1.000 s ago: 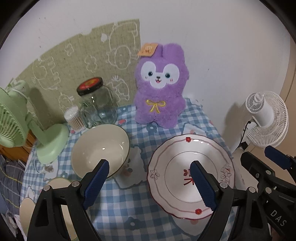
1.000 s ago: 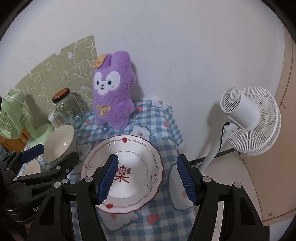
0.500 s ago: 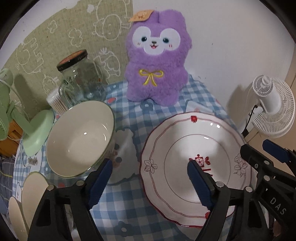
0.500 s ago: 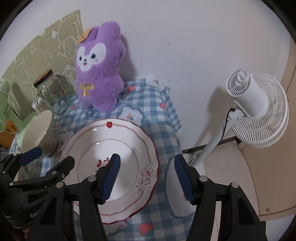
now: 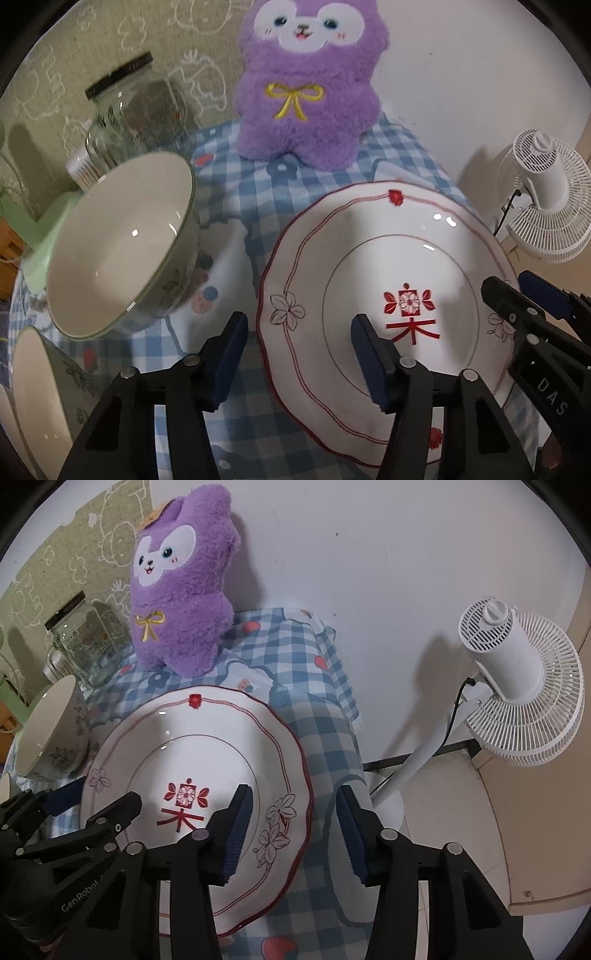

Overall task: Organize plates and bowls
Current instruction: 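Grasp the red-pattern plate rim with the left tool while the right tool grasps it too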

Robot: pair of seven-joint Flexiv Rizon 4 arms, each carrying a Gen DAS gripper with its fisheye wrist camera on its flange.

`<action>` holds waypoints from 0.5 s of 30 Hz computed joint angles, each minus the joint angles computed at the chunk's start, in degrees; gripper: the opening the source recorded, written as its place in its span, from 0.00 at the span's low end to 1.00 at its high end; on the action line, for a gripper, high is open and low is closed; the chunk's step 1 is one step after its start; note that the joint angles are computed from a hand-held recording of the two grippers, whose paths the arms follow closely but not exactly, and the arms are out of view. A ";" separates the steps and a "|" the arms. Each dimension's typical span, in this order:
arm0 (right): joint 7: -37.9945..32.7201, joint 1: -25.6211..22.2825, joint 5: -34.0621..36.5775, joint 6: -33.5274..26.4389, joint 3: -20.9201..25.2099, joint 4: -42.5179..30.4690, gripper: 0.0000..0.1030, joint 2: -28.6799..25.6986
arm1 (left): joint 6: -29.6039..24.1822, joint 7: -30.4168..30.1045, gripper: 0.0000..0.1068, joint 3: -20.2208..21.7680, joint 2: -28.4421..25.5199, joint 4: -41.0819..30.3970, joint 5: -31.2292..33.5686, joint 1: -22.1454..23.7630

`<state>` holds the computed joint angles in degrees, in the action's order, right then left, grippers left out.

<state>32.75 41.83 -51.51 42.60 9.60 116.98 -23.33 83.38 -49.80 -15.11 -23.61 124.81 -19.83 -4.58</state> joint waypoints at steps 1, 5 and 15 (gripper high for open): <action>-0.20 -0.09 0.15 0.10 0.03 -0.05 0.43 -0.13 | 0.38 0.21 0.54 -0.68 -0.14 0.11 -0.46 0.50; -0.80 -0.19 0.32 0.50 -0.07 -0.16 0.37 -0.50 | 1.84 -1.16 0.48 1.16 -0.33 -0.17 1.31 -1.16; -1.42 0.03 0.61 0.78 -0.43 -0.80 0.30 -0.95 | 1.88 -1.78 0.36 -1.11 -0.35 0.08 1.11 0.99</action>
